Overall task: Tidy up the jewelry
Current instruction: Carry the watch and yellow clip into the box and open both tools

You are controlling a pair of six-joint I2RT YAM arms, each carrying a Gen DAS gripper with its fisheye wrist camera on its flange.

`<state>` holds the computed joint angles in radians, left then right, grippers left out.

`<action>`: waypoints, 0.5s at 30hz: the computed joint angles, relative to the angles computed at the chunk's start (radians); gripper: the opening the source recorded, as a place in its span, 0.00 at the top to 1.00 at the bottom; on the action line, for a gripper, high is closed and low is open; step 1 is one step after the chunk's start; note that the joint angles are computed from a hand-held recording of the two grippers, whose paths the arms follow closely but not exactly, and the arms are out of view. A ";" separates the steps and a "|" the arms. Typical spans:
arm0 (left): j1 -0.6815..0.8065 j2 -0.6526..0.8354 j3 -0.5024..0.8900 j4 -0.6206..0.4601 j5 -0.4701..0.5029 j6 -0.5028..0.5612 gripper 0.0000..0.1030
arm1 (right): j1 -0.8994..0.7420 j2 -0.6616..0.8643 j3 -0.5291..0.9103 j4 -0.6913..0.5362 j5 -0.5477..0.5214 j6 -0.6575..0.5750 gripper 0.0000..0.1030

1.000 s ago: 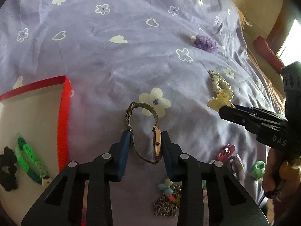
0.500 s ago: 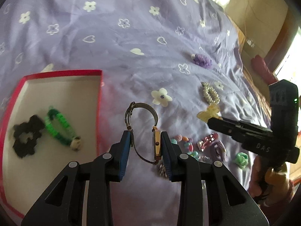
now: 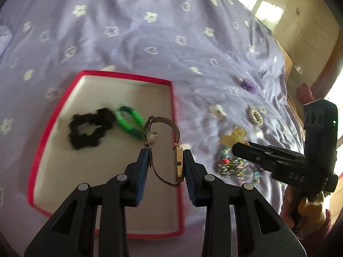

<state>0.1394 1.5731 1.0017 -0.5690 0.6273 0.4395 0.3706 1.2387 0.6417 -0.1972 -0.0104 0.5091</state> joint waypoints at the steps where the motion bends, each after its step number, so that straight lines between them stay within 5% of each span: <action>1: 0.022 0.009 0.007 -0.006 0.003 0.011 0.71 | 0.019 0.021 0.015 0.007 0.006 0.005 0.73; 15: 0.157 0.146 0.106 -0.013 -0.028 0.082 0.71 | 0.156 0.277 0.198 0.072 0.030 0.026 0.72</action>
